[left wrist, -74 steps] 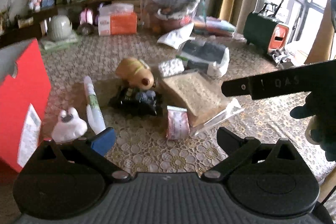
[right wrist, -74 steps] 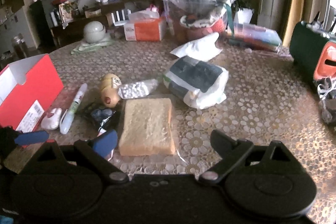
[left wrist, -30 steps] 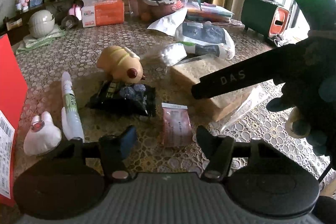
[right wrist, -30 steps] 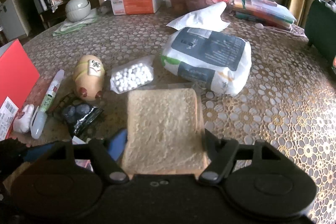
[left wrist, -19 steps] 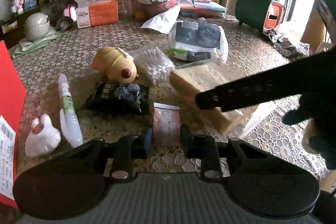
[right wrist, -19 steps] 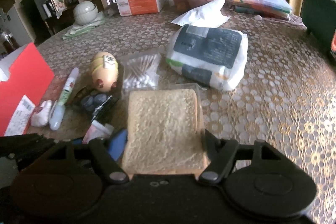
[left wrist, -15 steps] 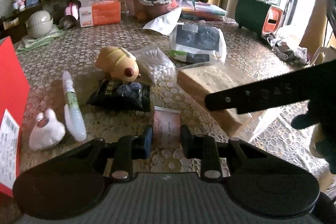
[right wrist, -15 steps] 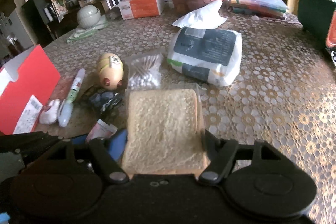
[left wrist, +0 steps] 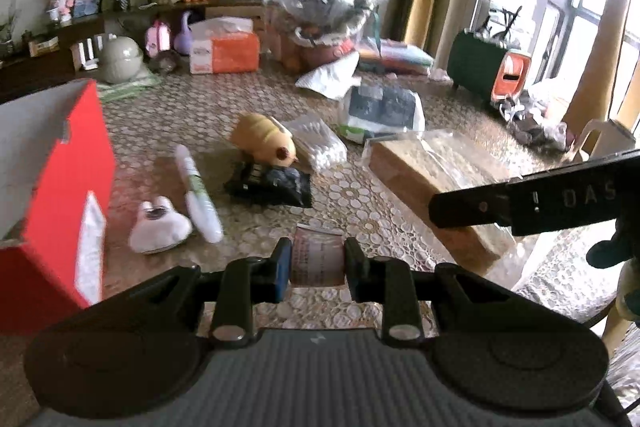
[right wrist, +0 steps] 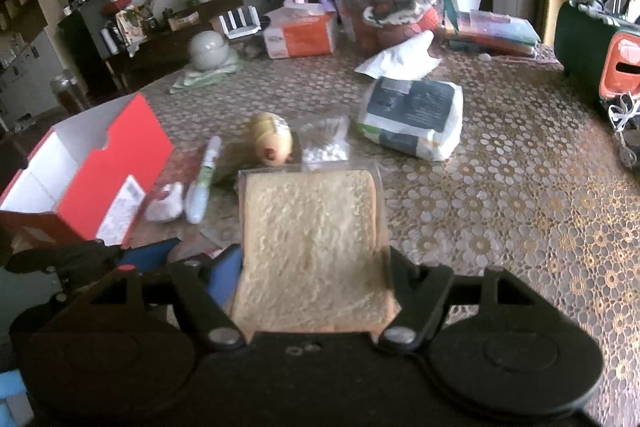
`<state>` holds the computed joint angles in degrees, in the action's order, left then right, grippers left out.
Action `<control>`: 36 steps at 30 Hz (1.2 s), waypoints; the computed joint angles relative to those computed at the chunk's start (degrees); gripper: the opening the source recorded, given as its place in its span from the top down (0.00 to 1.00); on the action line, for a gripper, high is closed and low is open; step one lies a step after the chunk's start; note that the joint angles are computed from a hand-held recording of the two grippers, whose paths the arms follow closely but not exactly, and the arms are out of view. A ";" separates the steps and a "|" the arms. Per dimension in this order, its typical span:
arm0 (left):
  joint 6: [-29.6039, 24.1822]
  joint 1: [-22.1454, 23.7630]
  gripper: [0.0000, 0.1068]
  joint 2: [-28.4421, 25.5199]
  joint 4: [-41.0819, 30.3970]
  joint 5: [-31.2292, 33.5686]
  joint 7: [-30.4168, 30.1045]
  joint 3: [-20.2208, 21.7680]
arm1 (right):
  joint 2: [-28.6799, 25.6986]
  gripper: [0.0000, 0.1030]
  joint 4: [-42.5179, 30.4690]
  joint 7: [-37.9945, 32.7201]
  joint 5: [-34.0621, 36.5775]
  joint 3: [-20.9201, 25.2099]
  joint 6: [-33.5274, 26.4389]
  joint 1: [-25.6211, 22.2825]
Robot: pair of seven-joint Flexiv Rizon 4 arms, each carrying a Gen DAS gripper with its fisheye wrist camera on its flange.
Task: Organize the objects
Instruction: 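Grasp the pink packet with the left tool while the right tool grasps the bread, then carry the pink packet and bagged bread slice over the shoebox with both tools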
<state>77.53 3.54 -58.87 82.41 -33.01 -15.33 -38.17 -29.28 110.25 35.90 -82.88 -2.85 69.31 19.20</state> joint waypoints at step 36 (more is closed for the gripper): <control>0.34 8.45 0.75 -3.24 -16.45 -2.04 -1.49 -0.73 | -25.29 0.29 -47.63 -48.03 37.65 -1.58 -6.97 12.53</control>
